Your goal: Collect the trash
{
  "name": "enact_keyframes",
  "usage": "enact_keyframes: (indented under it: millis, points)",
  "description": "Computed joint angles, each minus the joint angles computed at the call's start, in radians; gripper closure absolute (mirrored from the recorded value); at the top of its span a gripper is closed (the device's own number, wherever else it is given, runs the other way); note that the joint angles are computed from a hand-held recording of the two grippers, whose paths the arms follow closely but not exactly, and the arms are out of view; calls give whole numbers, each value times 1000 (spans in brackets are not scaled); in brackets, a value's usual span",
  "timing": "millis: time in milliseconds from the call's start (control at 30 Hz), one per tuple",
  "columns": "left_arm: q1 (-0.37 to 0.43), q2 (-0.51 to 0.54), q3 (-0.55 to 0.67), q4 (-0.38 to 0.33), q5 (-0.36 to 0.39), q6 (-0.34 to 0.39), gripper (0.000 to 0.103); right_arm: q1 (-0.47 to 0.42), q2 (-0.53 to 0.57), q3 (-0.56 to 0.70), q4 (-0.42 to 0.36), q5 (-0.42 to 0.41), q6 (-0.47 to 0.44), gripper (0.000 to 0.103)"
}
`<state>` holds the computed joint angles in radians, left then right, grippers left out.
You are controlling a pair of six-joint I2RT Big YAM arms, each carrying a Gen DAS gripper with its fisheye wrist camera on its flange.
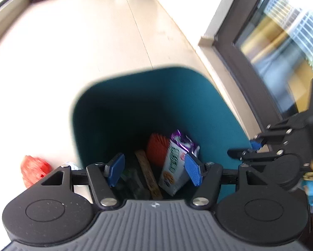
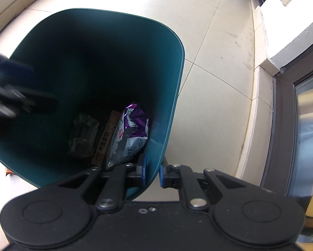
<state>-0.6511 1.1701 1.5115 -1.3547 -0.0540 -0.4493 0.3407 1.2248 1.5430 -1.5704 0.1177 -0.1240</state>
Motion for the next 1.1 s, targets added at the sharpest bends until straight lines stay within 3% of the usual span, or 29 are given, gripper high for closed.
enact_keyframes:
  millis: [167, 300, 400, 567, 667, 833, 933, 1000, 1100]
  points:
    - [43, -91, -3, -19, -39, 25, 40, -3, 1, -2, 1, -6, -7, 92]
    - [108, -197, -93, -47, -59, 48, 21, -8, 2, -1, -1, -14, -17, 92]
    - [162, -257, -189, -93, -61, 32, 21, -13, 3, 1, -2, -22, -23, 92]
    - [231, -373, -419, -108, -41, -121, 21, -16, -1, -5, 4, -27, -24, 91]
    - [282, -451, -576, -98, 36, -239, 21, -20, -3, -8, 6, -31, -24, 91]
    - [295, -528, -787, -91, 78, -365, 21, -20, -6, -11, 9, -30, -28, 91]
    - [264, -563, -889, -57, 91, -473, 21, -20, -7, -14, 10, -29, -27, 91]
    - [213, -571, -924, -50, 55, -551, 21, -18, -8, -15, 11, -27, -27, 91]
    - [168, -586, -955, -40, 58, -638, 21, -15, -8, -15, 11, -24, -27, 91]
